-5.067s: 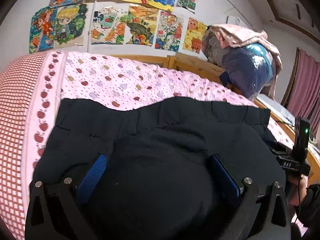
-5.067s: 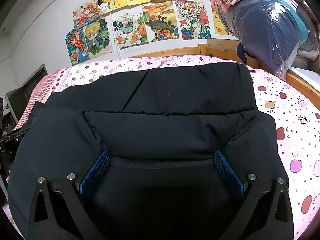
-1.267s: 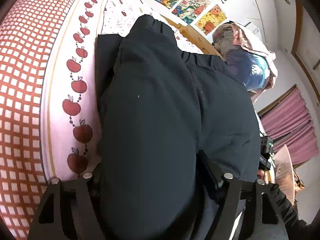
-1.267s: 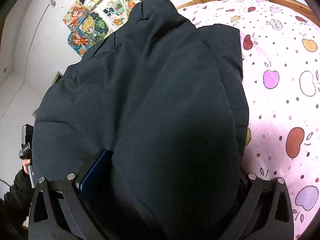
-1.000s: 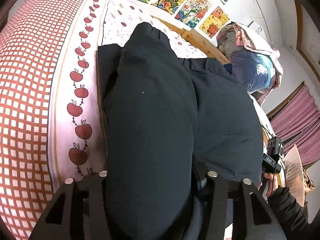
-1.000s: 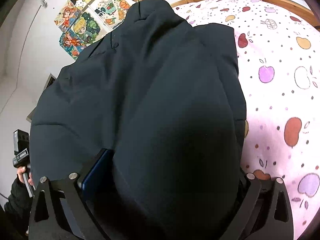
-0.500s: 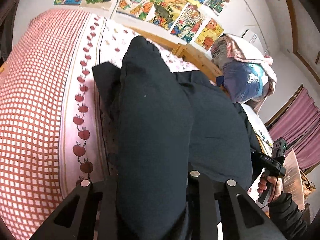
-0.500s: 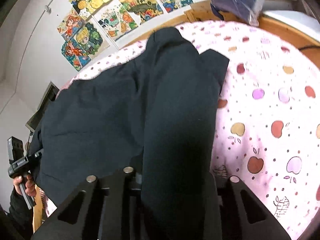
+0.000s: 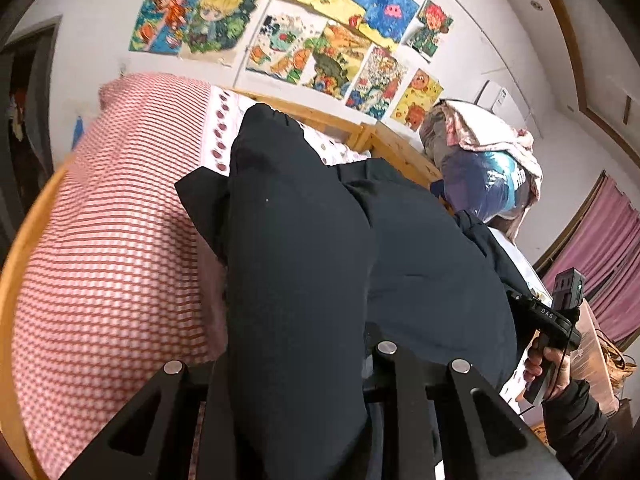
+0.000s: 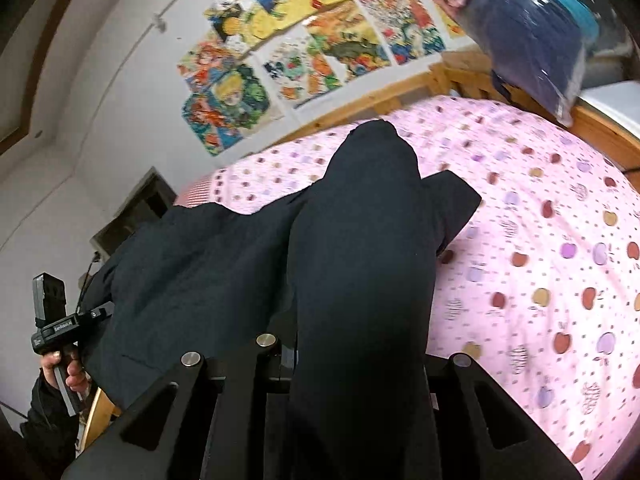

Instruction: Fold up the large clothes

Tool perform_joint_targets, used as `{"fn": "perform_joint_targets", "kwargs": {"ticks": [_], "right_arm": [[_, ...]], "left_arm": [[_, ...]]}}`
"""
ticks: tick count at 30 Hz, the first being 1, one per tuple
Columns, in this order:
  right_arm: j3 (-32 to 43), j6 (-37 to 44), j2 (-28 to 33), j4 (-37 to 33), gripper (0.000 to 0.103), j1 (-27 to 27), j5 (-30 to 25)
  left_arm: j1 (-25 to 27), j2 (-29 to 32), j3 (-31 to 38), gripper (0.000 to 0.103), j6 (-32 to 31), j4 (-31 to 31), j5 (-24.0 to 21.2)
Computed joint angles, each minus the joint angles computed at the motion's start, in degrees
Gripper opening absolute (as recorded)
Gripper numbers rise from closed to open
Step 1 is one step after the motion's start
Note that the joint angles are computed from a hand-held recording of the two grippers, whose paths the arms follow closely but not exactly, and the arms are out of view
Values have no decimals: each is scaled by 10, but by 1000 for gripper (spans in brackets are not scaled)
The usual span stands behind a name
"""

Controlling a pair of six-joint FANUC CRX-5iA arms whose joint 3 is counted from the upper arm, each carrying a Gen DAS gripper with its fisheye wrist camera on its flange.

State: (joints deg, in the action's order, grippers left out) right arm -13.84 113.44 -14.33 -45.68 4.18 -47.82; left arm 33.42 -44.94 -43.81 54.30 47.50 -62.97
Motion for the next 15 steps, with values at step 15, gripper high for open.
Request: {"fn": "perform_joint_targets", "kwargs": {"ticks": [15], "right_arm": [[-95, 15, -50, -7, 17, 30, 50]], "left_arm": [[103, -87, -95, 23, -52, 18, -47]]}}
